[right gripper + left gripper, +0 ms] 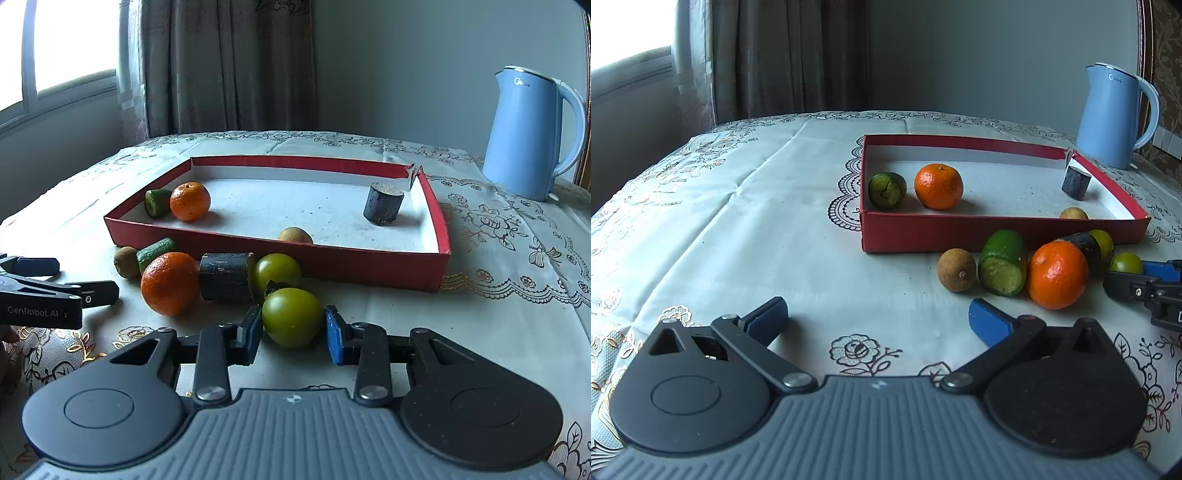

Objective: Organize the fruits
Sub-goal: 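Close the right gripper on the green round tomato, then lift the green tomato with the right gripper and carry it over the tray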

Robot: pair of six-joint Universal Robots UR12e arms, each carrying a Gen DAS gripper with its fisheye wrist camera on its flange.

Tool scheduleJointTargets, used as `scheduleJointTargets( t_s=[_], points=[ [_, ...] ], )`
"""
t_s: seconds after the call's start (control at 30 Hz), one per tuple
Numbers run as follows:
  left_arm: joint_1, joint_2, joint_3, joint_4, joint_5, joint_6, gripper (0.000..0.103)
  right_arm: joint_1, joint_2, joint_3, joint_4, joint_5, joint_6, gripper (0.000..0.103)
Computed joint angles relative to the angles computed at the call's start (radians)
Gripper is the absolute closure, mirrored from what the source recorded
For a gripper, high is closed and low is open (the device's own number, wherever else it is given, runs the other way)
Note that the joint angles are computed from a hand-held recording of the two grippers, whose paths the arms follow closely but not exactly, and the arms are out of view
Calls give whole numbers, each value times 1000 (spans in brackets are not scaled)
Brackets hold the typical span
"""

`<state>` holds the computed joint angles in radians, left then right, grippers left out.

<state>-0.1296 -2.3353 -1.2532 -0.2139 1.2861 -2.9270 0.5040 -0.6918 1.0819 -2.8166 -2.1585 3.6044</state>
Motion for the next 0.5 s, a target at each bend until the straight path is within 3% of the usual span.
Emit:
scheduleJointTargets(
  t_s=[0.5],
  points=[
    [0,0,0,-1,-1,-1,0,-2,-26,45,-33,-74,43,68]
  ],
)
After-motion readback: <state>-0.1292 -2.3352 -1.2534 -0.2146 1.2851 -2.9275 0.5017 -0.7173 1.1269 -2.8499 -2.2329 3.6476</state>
